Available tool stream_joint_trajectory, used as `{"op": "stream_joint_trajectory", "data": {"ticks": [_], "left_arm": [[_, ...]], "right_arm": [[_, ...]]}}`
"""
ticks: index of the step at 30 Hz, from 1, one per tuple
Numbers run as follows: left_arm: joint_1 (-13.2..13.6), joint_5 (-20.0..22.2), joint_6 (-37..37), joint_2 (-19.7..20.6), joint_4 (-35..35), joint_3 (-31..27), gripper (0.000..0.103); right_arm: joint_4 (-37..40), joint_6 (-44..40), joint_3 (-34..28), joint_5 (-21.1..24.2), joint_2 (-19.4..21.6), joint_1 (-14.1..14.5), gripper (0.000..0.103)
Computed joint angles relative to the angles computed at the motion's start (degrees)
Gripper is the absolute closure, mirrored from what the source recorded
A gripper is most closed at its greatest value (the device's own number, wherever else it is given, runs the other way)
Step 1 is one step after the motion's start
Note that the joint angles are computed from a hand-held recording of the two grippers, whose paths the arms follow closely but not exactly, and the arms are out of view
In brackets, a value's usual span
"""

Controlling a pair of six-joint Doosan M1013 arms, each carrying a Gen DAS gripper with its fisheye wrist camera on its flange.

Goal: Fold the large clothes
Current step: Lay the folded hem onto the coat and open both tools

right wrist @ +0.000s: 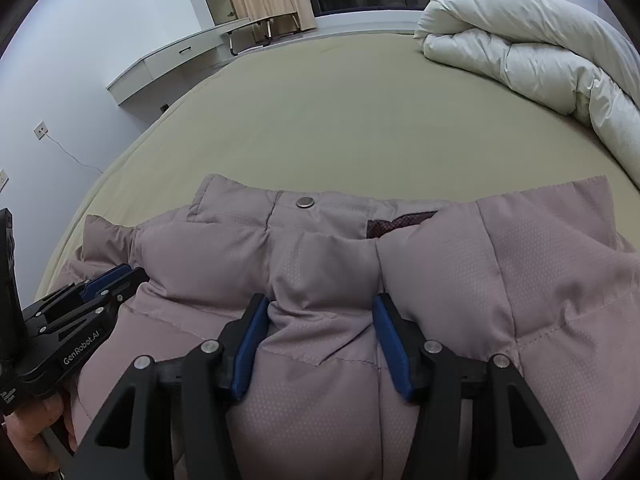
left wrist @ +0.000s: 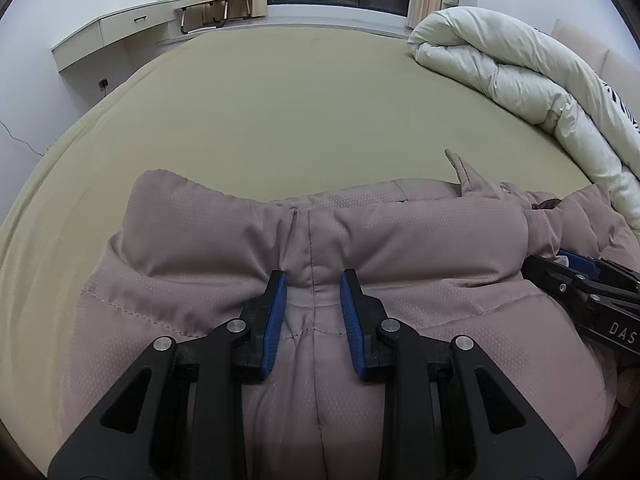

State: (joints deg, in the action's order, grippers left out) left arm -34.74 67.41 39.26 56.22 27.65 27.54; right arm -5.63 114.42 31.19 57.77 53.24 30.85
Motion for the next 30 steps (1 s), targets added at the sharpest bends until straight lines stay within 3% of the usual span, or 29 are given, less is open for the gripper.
{"op": "stream_joint_trajectory", "data": {"ticks": [5,10,13,16,18,19,20,21,24,26,27,29,30], "left_arm": [[-0.06,0.60,0.24,1.02,1.12,-0.89,0.076],[-0.23,-1.60,-1.45,-1.30,2.08,3.57,0.076],[-0.28,-0.57,-0.77,-0.88,1.94,2.61,0.076],[0.16,1.54,1.72,-1.31,-1.81,1.08,0.076],[-0.16,1.12,1.09,-3.55,-1.94,3.08,0.076],[-0.85,-1.61,-1.38,-6.26,0.86,7.20,0.076],[-1.60,-2.89,-3.34,-8.01,4.20,9.95,0.076],[-2.14,-2.98,-4.62,-8.97,6.34,11.42,0.076],[-3.26,-1.49,-6.35,-10.46,9.35,14.38,0.076],[-2.95,-0.13,-4.18,-9.45,7.03,14.07,0.076],[-2.84,-1.28,-4.50,-9.84,7.02,15.71,0.076],[-2.32,-5.17,-7.71,-10.69,7.16,18.55,0.076],[-2.18,-5.81,-8.73,-10.71,7.17,18.91,0.076]], "right_arm": [[-0.94,0.66,1.89,-2.26,-0.58,0.13,0.046],[-2.36,1.71,3.33,-4.12,-1.18,0.43,0.046],[-3.66,2.13,3.31,-4.31,-1.24,0.68,0.045],[0.07,0.91,3.91,-3.74,-2.55,0.29,0.042],[0.58,2.02,7.28,-5.20,-5.59,0.27,0.038],[-0.90,3.06,11.69,-9.57,-8.59,0.40,0.035],[-4.58,5.60,15.83,-13.39,-11.36,0.64,0.025],[-9.36,9.56,18.59,-14.84,-13.23,0.91,0.021],[-16.70,17.57,22.70,-11.77,-15.66,0.35,0.019],[-14.57,18.78,23.47,-5.49,-14.97,-1.03,0.021],[-11.87,17.42,25.08,-6.47,-15.21,-1.89,0.020],[-10.85,18.64,30.49,-14.14,-17.27,-2.64,0.019],[-11.11,19.63,31.56,-15.73,-17.59,-2.74,0.018]]}}
